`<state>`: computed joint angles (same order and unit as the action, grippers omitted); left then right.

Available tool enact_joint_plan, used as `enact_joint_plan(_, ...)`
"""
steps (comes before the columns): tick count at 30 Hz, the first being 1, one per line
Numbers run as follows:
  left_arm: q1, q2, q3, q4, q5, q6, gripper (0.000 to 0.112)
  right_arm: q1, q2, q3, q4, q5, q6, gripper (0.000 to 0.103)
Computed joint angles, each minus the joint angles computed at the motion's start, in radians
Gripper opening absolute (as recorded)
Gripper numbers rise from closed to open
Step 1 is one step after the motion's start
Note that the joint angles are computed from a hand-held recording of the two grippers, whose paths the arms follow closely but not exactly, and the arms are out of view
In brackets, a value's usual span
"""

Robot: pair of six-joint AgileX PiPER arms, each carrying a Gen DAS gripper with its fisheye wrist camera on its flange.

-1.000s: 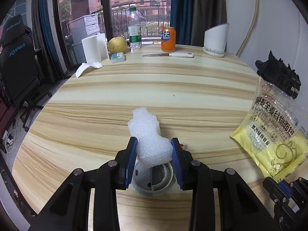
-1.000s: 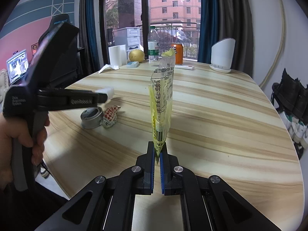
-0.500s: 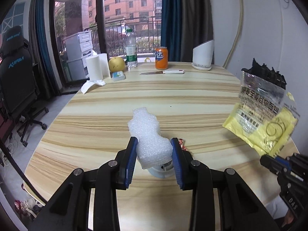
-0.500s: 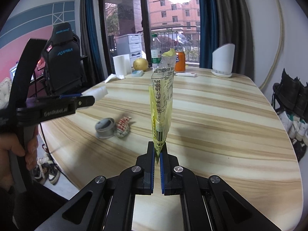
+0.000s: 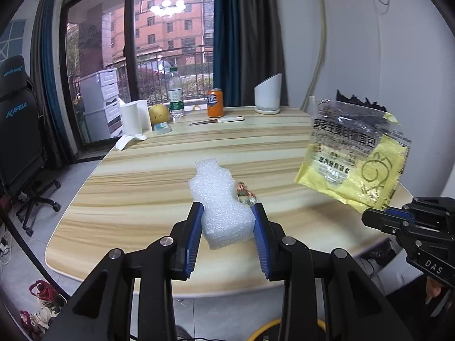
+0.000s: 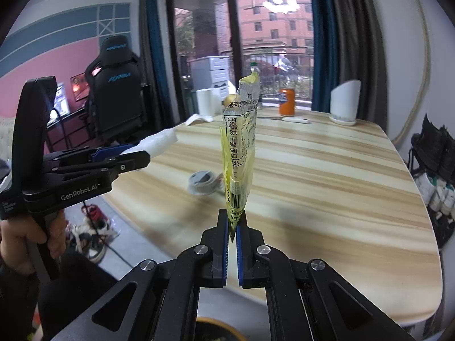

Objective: Collect trash
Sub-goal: 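Carry the yellow bag and white foam down over the bin with both tools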

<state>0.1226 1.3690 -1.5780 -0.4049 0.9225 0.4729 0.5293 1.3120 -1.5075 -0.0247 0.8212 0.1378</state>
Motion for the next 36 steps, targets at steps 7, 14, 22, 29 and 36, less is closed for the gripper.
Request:
enact_joint_plan(7,0.069,-0.095,0.109,-0.129,0.006,0.164,0.029,0.087,-0.096,0.106,-0.053,-0.004,0.063,0.004)
enact_joint_plan(14,0.144,-0.174,0.205,-0.248,0.042,0.300,0.029,0.144,-0.195,0.223,-0.083,-0.022,0.103,0.004)
enact_joint_plan(22,0.188,-0.232,0.281,-0.328,0.084,0.381,0.029,0.272,-0.304,0.329,-0.154,-0.025,0.196,0.004)
enact_joint_plan(29,0.203,-0.256,0.352,-0.341,0.096,0.411,0.029,0.318,-0.301,0.356,-0.157,-0.026,0.211,0.004)
enact_joint_plan(36,0.194,-0.285,0.429,-0.330,0.098,0.409,0.029,0.375,-0.316,0.420,-0.171,-0.020,0.255,0.004)
